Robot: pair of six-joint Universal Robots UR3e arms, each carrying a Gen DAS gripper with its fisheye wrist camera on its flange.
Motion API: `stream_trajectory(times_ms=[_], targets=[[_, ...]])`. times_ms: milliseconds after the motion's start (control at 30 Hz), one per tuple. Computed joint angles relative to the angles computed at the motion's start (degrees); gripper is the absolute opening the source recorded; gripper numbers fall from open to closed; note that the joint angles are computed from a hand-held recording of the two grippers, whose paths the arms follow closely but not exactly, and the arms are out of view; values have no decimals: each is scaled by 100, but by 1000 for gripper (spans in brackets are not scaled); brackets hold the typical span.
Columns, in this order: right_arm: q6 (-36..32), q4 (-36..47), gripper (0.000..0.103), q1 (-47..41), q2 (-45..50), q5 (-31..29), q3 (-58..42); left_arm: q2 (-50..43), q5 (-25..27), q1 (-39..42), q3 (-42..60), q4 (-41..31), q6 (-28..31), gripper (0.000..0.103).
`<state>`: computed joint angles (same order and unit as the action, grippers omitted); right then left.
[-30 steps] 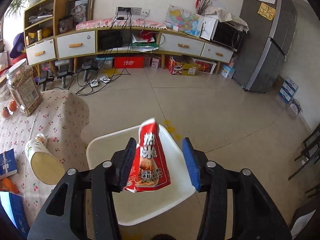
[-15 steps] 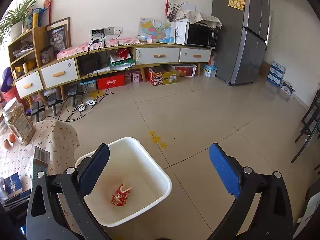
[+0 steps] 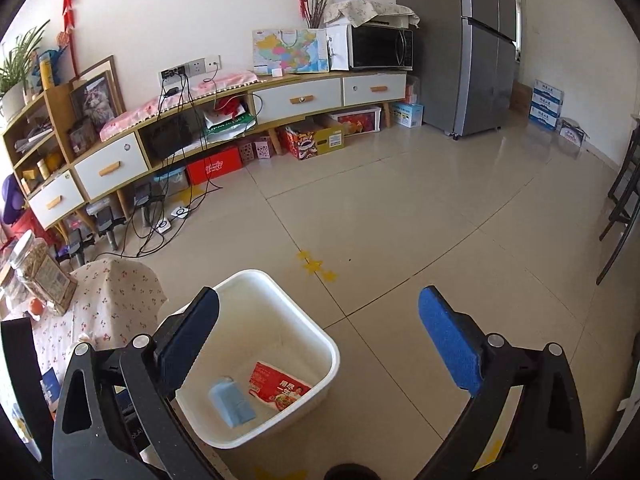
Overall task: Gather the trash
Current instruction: 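Carry the milk carton over the white bin and open the left gripper, then grasp the crumpled tissue on the tablecloth with the left gripper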
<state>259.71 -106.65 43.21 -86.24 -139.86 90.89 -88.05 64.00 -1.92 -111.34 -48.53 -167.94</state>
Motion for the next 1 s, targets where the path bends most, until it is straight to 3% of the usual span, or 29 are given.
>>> stream_trajectory(times_ms=[200, 333, 567, 800, 1000], targets=[[-133, 411, 96, 311, 658, -266, -804, 794, 738, 170, -568, 740, 21, 77], [-305, 602, 96, 540, 1166, -373, -1440, 1284, 1000, 545, -814, 861, 66, 80], [-934, 448, 96, 855, 2120, -344, -2580, 2420, 772, 1798, -1371, 441, 689, 85], [-1612, 403, 96, 1083, 3069, -241, -3909, 3370, 324, 3335, -1662, -502, 1566, 85], [-2355, 578, 96, 1230, 4228, -24, -5764, 3968, -88, 4783, -1766, -1381, 2510, 85]])
